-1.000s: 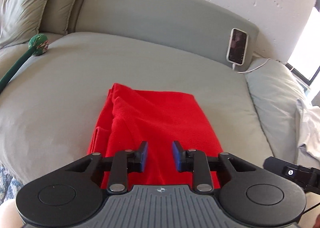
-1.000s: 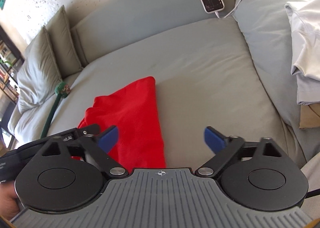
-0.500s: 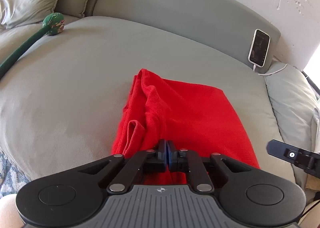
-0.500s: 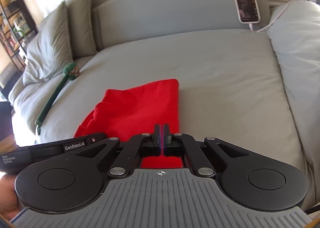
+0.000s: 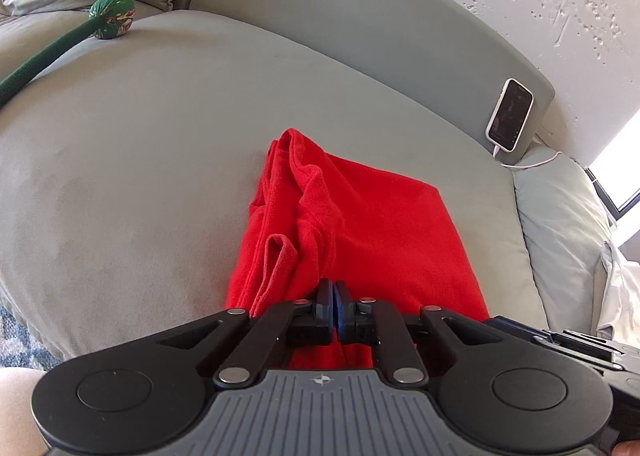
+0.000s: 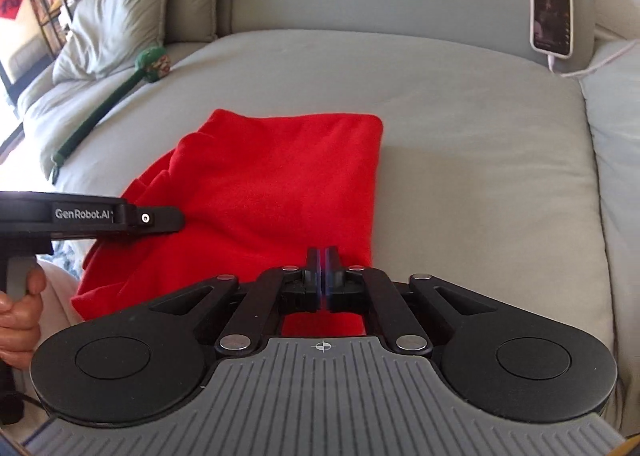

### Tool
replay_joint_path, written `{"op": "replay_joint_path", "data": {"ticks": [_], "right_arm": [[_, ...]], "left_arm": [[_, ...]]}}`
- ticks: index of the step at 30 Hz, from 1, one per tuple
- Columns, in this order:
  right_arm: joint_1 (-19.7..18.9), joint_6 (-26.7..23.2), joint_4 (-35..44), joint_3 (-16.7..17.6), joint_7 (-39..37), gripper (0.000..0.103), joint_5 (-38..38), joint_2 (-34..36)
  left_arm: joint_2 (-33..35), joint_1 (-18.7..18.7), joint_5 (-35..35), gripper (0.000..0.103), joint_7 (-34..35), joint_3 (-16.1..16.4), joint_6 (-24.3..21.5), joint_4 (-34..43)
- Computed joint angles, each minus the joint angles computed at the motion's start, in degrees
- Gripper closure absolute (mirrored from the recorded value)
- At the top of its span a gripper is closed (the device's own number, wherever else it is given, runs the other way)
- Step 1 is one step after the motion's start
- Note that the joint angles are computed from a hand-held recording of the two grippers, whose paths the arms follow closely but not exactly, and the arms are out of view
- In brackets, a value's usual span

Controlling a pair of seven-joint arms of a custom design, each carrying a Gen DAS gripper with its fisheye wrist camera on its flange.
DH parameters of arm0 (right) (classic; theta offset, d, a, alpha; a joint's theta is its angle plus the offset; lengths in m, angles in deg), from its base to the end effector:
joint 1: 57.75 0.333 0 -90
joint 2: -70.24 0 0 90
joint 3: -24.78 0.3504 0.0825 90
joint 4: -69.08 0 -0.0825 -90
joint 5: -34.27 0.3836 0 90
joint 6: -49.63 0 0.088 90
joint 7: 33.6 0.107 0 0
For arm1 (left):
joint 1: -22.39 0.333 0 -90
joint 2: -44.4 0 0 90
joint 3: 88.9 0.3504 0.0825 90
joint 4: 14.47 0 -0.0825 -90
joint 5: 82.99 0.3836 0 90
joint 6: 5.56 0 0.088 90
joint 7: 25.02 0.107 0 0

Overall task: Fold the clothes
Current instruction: 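Lift the folded red shirt with both grippers and carry it toward the clothes pile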

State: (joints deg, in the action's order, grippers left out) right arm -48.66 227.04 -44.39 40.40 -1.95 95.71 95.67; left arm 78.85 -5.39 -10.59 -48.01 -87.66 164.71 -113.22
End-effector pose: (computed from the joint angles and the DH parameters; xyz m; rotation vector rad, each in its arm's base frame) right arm 0.6185 0.1872 0.3226 -1.9819 1.4249 -0.3168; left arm 0.5996 -0.3752 0.3049 -2.1409 1.5689 -1.0033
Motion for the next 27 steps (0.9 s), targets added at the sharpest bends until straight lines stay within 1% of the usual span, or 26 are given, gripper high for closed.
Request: {"op": "replay_joint_path", "data": {"ticks": [1,2,3,4,5,6,7,8,10,11,12,14,15,16,17,19,20,22,23,24,26,27], "right_arm": [[-2.9,-1.5,-0.4,2.0,-1.9,0.082,3.0,-1.0],[-4.8,-3.4,-0.7,2.9,-3.5,0.071,6.2,-2.0],[-6.0,-6.0,-0.8,2.8,-3.9,0.048,8.7,-2.9],[-6.7,-8.6,-1.0,2.1,-3.2,0.037,10.2,-3.6],[-7.3,-11.3,-1.1,1.3,-2.3,0.035,11.5,-4.2],[-7.9,-14.1,-1.2,0.4,-1.1,0.035,12.4,-4.7],[-8.2,-17.1,-1.0,-0.6,0.1,0.035,12.6,-4.8],[-8.7,-20.9,-0.6,-1.6,1.9,0.035,12.4,-4.5],[-9.1,-28.6,0.9,-3.8,6.3,0.035,10.4,-3.1],[-9.4,-32.3,1.8,-4.7,8.1,0.035,9.7,-2.2],[-9.4,-35.2,2.6,-5.6,9.5,0.036,9.4,-1.3],[-8.9,-38.3,3.7,-7.2,11.9,0.037,9.4,0.2],[-8.6,-39.1,4.3,-7.8,13.5,0.038,9.3,1.3],[-8.8,-40.0,4.9,-8.1,14.2,0.04,10.0,2.1],[-9.3,-41.2,5.3,-8.1,14.3,0.041,11.3,2.8],[-10.0,-43.8,6.7,-8.1,15.4,0.042,12.8,4.5],[-10.2,-44.4,7.3,-8.2,16.3,0.043,13.0,5.2],[-10.2,-45.2,7.9,-8.4,17.6,0.048,13.0,5.9],[-10.3,-45.5,8.2,-8.4,18.0,0.048,13.0,6.1],[-10.4,-45.8,8.4,-8.4,18.4,0.048,12.9,6.3],[-10.4,-45.9,8.8,-8.4,18.7,0.048,12.7,6.7],[-10.4,-46.1,9.0,-8.5,19.1,0.048,12.4,6.8]], "left_arm": [[-1.3,-1.2,1.9,0.092,-1.4,1.0,-0.5,-0.8],[-3.1,-3.2,6.7,0.076,-5.2,2.8,-1.3,-1.8],[-4.7,-4.6,12.3,0.057,-9.5,4.0,-2.0,-2.6],[-5.9,-4.9,16.4,0.052,-12.5,4.4,-2.3,-3.4],[-6.6,-4.0,18.0,0.042,-13.9,4.1,-1.6,-4.1],[-7.3,-3.1,19.7,0.036,-15.3,3.8,-0.9,-4.7],[-7.7,-1.9,20.4,0.035,-16.0,3.3,0.3,-5.4],[-7.8,-0.1,18.2,0.035,-14.5,2.5,1.8,-6.1],[-7.7,4.3,9.1,0.036,-7.2,-0.5,3.5,-8.1],[-7.4,6.5,6.3,0.036,-4.8,-2.1,5.0,-8.7],[-6.6,7.4,6.6,0.035,-4.9,-2.0,8.1,-8.4],[-4.9,8.5,6.6,0.033,-4.6,-1.3,14.4,-7.8],[-3.9,9.6,5.4,0.032,-2.9,-1.8,16.7,-7.5],[-2.9,11.9,3.2,0.032,1.0,-4.3,17.2,-7.3],[-1.8,15.2,0.9,0.031,5.3,-8.0,16.9,-7.0],[0.6,21.5,-3.7,0.031,13.5,-15.4,14.9,-6.5],[1.8,23.7,-5.7,0.032,15.9,-17.9,14.9,-6.3],[4.3,27.3,-8.3,0.032,18.8,-21.4,17.6,-6.0],[5.5,28.9,-9.0,0.032,20.1,-22.9,19.3,-5.8],[6.8,31.2,-9.4,0.031,21.7,-25.6,19.5,-5.6],[8.8,36.5,-9.8,0.031,26.6,-32.3,16.4,-5.7],[9.7,39.1,-10.4,0.031,29.8,-35.9,13.9,-5.9]]}}
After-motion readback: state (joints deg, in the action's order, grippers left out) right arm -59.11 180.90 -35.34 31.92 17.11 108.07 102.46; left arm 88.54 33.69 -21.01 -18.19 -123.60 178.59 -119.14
